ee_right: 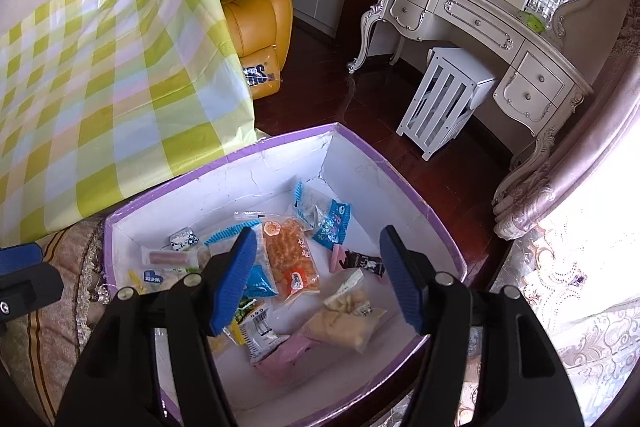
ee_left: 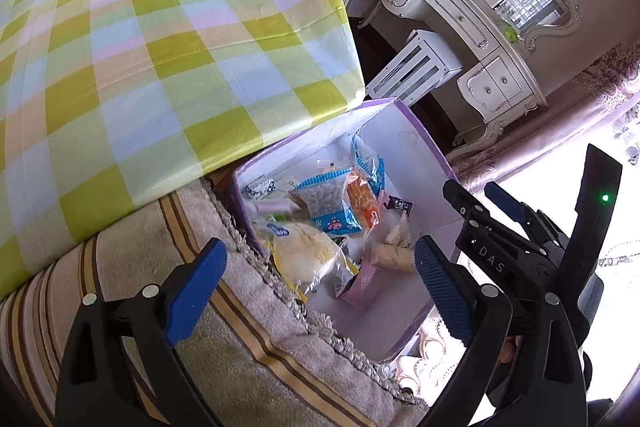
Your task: Organize snacks
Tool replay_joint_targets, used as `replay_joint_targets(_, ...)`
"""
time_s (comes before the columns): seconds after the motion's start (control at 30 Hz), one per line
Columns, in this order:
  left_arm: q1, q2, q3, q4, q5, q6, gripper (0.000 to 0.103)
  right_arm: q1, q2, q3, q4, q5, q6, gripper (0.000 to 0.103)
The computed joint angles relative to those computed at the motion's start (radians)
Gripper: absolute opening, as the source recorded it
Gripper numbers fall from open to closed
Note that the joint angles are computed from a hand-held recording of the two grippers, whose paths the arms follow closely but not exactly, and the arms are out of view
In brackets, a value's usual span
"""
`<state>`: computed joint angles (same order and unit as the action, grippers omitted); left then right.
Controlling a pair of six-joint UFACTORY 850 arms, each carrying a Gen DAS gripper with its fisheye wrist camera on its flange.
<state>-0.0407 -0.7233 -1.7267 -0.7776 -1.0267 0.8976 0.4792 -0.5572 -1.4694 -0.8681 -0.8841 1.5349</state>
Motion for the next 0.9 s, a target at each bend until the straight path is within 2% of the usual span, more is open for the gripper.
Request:
replay_joint_targets(0.23, 0.020, 0.077, 0.107, 0.002, 0.030, 0.018, 0.098, 0.017, 0.043, 0.052, 0.017, -0.007, 0.017, 0.067)
replay_joint_targets(0.63, 0.019, 0.074, 0.107, 0.013, 0.029, 0.009, 0.099, 0.022, 0.059, 0.076, 0.033, 0.002, 0.021, 0.067)
replay_joint_targets(0.9, 0.009, 0.085, 0.120, 0.037, 0.056, 0.023, 0.099, 0.020, 0.059, 0.079, 0.041, 0.010, 0.016, 0.067)
